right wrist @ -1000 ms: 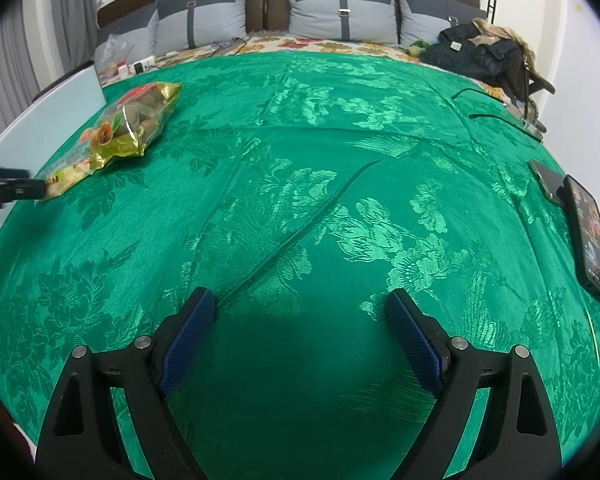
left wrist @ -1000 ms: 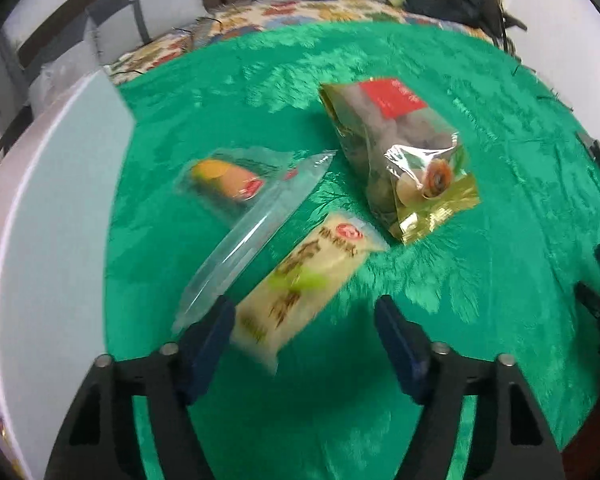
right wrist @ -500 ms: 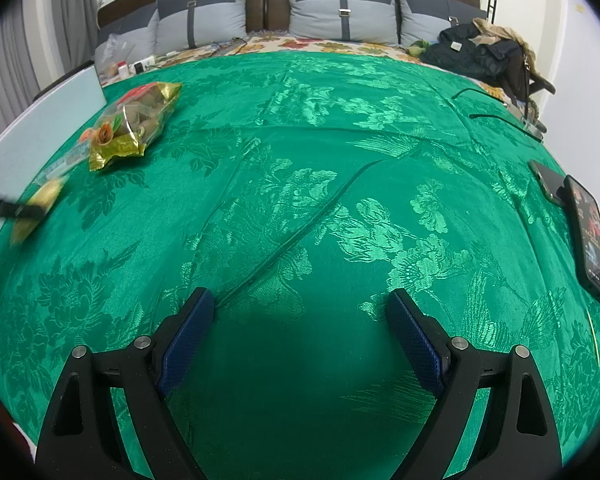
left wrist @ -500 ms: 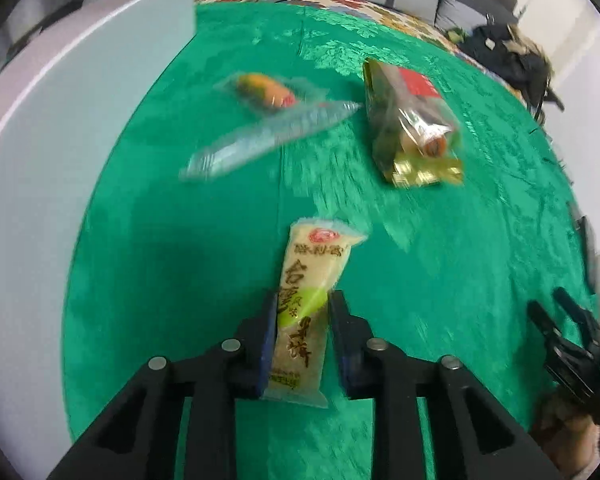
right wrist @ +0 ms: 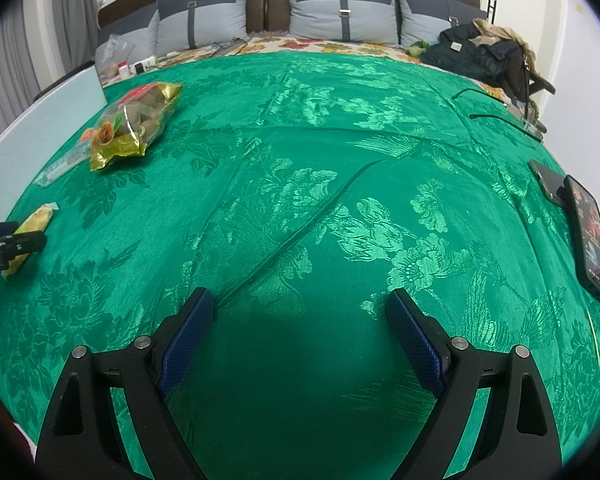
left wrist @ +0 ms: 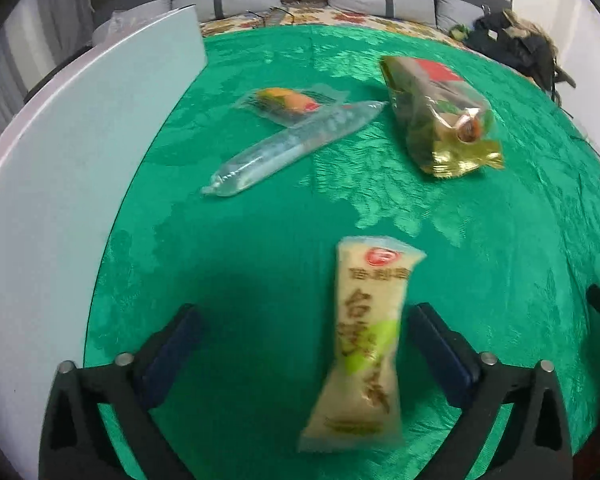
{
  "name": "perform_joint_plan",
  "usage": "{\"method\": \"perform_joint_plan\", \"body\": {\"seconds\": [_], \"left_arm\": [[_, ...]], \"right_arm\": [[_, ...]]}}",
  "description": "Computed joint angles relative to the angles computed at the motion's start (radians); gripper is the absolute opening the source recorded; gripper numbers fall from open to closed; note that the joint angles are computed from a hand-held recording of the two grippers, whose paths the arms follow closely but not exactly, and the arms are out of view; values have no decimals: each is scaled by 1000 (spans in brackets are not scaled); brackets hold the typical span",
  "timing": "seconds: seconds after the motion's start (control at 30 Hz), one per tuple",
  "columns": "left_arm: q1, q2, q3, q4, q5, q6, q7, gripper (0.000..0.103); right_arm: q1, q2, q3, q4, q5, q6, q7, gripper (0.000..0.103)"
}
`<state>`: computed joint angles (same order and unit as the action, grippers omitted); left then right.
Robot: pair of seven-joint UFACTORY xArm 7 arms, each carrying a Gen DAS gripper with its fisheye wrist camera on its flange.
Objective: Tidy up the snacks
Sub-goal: 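Grasp the cream bread bag with the left gripper, then grasp the red-labelled dried longan bag with the right gripper while left holds bread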
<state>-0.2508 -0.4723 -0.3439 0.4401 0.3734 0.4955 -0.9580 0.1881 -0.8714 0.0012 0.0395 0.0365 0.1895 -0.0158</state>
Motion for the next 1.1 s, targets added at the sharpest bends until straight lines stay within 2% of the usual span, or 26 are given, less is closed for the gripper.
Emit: {"method": "perform_joint_plan", "body": {"seconds": [0.23,0.33,1.1], "left_arm": [[74,-26,-34,-57,93,-119,-40,103],[100,-30,-56,-64,112,-141,-61,103],[103,-43,-63,-75,92,-147,-50,103]], "right_arm": [[0,0,1,0,-1,-1,2,91],[-1,0,1,0,-2,-1,3,91],[-11,0,15,0,-12,2,20,91]]}}
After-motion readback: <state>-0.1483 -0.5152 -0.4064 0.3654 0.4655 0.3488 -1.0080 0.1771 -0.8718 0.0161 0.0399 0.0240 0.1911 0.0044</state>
